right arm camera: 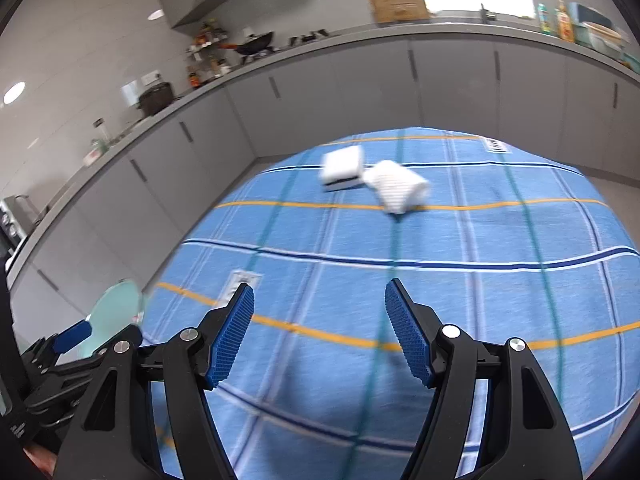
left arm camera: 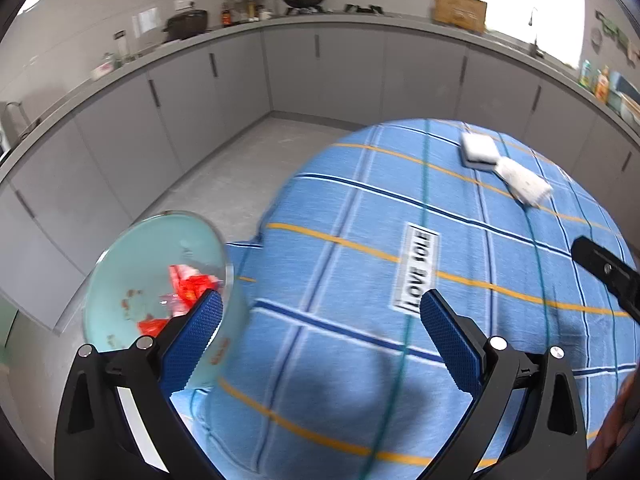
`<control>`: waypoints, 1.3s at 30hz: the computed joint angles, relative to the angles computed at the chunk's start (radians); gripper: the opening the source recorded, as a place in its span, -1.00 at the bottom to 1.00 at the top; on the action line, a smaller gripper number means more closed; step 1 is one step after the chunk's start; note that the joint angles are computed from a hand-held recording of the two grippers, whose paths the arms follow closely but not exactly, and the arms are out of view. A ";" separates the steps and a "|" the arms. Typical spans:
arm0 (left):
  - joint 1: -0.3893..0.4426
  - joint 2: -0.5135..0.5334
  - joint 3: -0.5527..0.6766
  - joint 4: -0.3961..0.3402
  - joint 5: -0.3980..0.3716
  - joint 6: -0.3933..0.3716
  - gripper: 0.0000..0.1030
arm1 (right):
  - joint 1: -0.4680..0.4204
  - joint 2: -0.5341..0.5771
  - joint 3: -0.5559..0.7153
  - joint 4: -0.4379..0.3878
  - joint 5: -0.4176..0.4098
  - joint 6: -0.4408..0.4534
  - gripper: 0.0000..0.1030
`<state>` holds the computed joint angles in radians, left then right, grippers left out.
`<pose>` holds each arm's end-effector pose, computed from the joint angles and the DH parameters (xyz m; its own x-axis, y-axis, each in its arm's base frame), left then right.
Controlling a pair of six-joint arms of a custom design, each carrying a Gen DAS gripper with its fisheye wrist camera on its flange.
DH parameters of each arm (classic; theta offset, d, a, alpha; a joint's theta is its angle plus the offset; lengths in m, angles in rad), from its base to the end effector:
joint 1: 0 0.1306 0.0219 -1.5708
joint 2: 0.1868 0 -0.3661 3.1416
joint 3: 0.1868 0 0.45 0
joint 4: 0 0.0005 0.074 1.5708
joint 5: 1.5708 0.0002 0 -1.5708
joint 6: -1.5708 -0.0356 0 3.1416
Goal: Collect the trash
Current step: 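Move both open tools back toward the white sponge and mesh cloth, then grasp the white sponge with the left tool while the right tool grasps the white mesh cloth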
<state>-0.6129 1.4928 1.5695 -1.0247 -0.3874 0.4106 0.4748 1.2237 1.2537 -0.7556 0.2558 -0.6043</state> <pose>0.4758 -0.3188 0.4420 -0.7498 0.0755 -0.6573 0.0579 0.9971 0.0485 0.4439 0.2175 0.4334 -0.6413 0.2884 -0.7110 0.1099 0.9516 0.2869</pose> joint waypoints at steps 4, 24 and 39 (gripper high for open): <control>-0.021 0.049 0.045 0.000 0.003 -0.022 0.89 | -0.053 0.004 -0.008 -0.015 0.004 0.013 0.32; -0.023 0.377 0.433 -0.074 0.077 -0.080 0.88 | -0.219 0.216 0.167 -0.013 -0.052 0.176 0.30; -0.002 0.708 0.917 -0.203 0.108 -0.099 0.88 | -0.285 0.450 0.385 -0.086 -0.218 0.269 -0.14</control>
<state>-0.6148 2.2011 2.4868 -1.2278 -0.2799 0.3112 0.1899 1.6738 1.6391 -0.8412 0.0374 -0.3354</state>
